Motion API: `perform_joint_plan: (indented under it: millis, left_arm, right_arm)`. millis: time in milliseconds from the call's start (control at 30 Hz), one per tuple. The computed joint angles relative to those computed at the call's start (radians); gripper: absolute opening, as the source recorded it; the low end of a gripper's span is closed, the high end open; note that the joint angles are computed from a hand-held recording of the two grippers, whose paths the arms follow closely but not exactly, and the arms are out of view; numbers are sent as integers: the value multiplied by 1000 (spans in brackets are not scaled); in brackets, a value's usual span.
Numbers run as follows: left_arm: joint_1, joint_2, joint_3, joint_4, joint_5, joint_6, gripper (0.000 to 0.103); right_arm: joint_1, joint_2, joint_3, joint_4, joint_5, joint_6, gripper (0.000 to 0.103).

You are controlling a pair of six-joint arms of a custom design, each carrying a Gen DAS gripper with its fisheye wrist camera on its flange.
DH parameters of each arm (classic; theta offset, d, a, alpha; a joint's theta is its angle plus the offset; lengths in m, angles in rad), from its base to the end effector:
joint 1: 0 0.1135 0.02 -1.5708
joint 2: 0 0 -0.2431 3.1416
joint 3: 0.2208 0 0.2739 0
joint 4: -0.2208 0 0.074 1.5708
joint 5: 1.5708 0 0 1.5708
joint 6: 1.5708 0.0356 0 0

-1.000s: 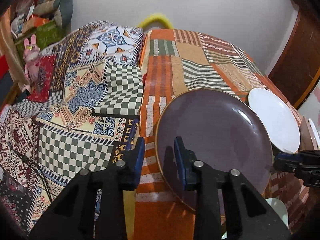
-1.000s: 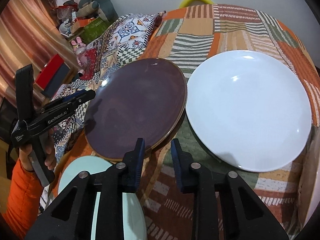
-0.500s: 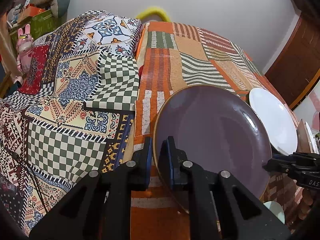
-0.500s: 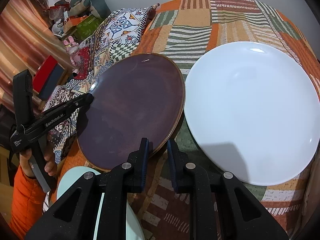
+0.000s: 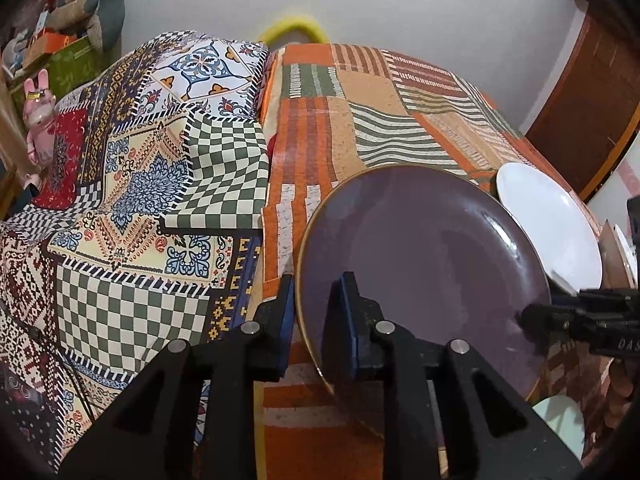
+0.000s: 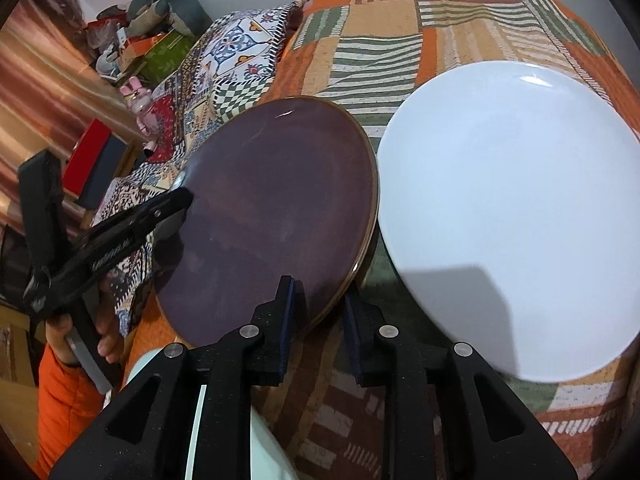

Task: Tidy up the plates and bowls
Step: 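Lift the purple plate with both grippers and carry it across the bed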

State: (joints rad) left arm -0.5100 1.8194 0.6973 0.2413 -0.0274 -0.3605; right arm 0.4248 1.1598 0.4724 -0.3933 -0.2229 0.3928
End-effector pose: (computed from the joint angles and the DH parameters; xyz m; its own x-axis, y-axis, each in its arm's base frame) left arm 0.2794 -0.1551 0.0498 -0.7966 0.0416 -0.6031 0.2050 0.9571 -0.2048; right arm 0.1960 0.0973 0.1172 -0.9328 -0.0122 -0.3602 -0.1512 0.9205 0.3604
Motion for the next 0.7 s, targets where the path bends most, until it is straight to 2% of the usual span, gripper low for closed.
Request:
perform_joint_plan:
  millis: [200,433,700]
  left_arm:
    - [-12,-26,-18,-6,-25,-33,21]
    - [-8,-101,-84,33,-41,-56,21]
    - [-49,-204,-131,0,-90,-51,21]
  right_arm:
    - [43,-33,-3,2,81,12,22]
    - [72,-106,-7,-4,111,-24,22]
    - [86,-170,-18,-26,126,-32,22]
